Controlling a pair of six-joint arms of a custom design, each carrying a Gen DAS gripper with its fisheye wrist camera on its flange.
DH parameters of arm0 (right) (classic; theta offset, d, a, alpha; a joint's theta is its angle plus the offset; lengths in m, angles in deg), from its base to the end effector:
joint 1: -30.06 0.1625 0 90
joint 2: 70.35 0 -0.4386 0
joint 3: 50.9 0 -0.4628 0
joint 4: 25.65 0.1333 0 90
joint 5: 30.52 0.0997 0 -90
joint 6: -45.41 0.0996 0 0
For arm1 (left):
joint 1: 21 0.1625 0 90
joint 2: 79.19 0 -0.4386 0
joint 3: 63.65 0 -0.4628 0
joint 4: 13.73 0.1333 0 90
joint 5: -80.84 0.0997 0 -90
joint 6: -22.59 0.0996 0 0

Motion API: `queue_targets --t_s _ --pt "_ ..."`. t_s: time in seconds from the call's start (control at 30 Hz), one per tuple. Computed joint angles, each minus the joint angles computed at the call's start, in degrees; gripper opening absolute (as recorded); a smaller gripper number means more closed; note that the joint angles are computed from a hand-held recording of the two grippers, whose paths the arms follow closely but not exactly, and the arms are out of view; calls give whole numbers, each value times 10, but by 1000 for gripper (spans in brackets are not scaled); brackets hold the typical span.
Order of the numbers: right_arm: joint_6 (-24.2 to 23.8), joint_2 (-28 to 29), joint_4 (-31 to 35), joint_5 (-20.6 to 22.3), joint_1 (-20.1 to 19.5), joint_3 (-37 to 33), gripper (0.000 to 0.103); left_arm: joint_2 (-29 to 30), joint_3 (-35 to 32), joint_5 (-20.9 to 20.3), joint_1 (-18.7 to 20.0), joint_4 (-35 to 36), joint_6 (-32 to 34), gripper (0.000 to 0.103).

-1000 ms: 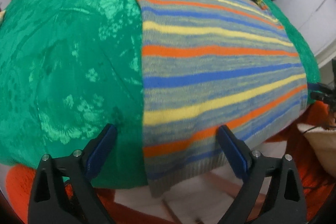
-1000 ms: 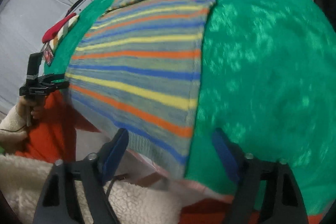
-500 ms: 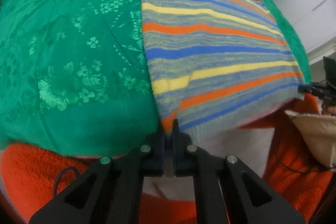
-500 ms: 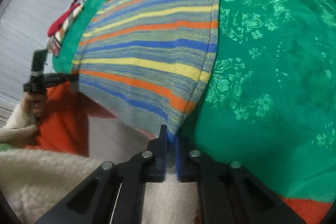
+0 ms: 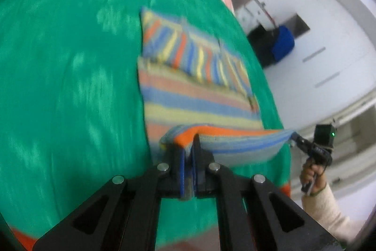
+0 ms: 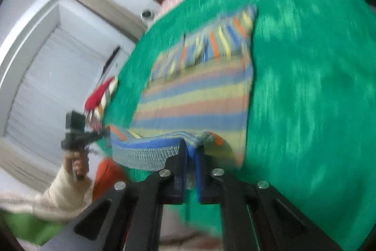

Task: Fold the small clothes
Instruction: 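Lift the hem with both grippers, fold it toward the collar, release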

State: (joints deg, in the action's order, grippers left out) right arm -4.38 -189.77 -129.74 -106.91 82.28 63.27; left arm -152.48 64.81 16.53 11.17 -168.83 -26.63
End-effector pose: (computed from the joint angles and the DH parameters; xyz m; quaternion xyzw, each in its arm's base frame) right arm -0.1037 -0.3897 0.5286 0.1222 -0.9714 0.2012 0.0311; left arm -0.3328 -0.4178 0.1315 0.0537 0.9700 -0.2283 0.0638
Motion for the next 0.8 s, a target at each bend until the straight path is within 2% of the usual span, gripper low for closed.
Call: queue_targets --t_s 0.17,0.37,0.5,0.57,0.6,0.63,0.67,0.7,0.73,0.8 --pt "100 140 -159 -21 91 -54 6 99 -117 25 72 -14 57 3" --pt "181 278 -251 -63 126 -138 6 197 -243 51 138 32 84 3" --pt "212 348 -282 -88 135 -186 6 233 -282 69 160 51 92 4" --pt "226 368 -300 -82 130 -198 6 242 -294 71 169 43 91 8" --pt "232 375 -303 -76 128 -202 9 246 -302 73 175 38 80 16" --pt "245 379 -312 -77 126 -202 12 242 -298 72 179 21 66 33" --pt "260 381 -323 -76 124 -203 17 237 -289 75 179 -1 60 41" --pt "276 379 -336 -61 119 -201 27 229 -275 92 176 -37 56 58" --pt "284 377 -344 -46 114 -200 31 221 -263 107 171 -59 56 69" --pt "277 362 -359 -44 112 -193 31 197 -231 126 158 -98 77 71"
